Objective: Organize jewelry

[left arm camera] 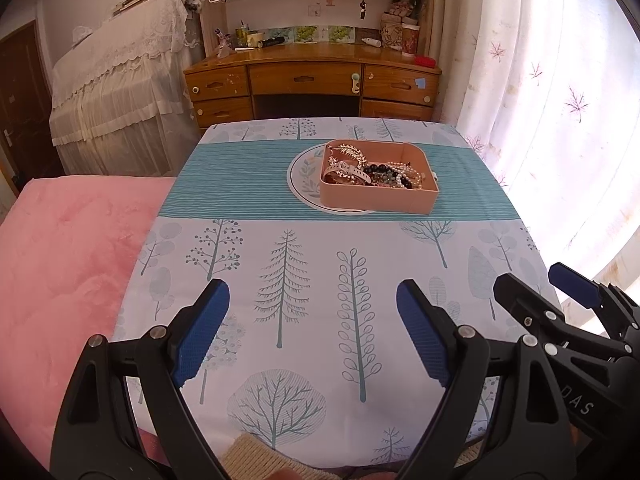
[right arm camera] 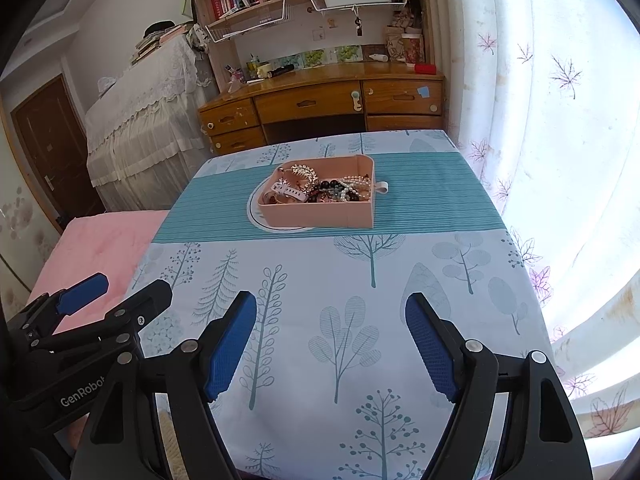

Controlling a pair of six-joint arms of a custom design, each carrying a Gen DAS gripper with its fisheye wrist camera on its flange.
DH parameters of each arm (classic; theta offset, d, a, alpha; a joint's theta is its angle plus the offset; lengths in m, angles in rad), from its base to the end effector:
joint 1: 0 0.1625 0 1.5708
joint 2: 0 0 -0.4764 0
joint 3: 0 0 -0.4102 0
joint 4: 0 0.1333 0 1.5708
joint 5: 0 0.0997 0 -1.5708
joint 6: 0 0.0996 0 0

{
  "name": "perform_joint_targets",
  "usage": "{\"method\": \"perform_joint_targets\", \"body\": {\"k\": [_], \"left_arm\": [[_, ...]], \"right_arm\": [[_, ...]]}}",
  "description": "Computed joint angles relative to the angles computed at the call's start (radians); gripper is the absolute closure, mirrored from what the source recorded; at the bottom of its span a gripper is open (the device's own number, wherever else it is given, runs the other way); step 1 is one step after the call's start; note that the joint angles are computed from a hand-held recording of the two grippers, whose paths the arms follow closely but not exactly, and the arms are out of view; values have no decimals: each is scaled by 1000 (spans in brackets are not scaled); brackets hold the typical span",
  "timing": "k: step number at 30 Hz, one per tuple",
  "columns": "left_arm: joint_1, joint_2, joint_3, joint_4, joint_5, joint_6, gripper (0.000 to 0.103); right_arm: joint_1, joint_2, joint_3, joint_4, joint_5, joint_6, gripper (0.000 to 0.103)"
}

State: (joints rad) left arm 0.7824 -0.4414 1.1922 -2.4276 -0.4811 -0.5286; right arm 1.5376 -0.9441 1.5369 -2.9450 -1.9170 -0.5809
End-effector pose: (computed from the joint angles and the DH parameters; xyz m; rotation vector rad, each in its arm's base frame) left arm -0.4357 -0.7456 0.0509 0.2128 2.1698 -0.8995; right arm 0.0743 -0.7593 0.3229 0.4948 -2.4168 0.8360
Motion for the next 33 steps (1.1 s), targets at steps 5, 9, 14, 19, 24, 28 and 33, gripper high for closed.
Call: {"method": "perform_joint_targets", "body": {"k": [5,9,14,19,24,28,33], "left_arm": [[-5,-6,7,12,3,-14,19],[-5,-7,7,12,3,-14,19],[-6,-9,12,16,1,-18,19],[-7,-17,23,32,-2,-31,19],[-1,-15,20,35,-7,-29,19],[2,-14,19,42,-10,-31,19],[5,-11,14,46,-13,-28,19]], "right_arm": [[1,-14,9,8,2,0,25],[2,-17,8,13,3,2,25],[1,-20,10,15,2,5,25],[-2,-13,3,22,-1,11,25],[-5,-3,-8,28,-1,13,25],[-9,3,-15,35,0,16,25],[-9,4,-16,35,-1,17,25]]}}
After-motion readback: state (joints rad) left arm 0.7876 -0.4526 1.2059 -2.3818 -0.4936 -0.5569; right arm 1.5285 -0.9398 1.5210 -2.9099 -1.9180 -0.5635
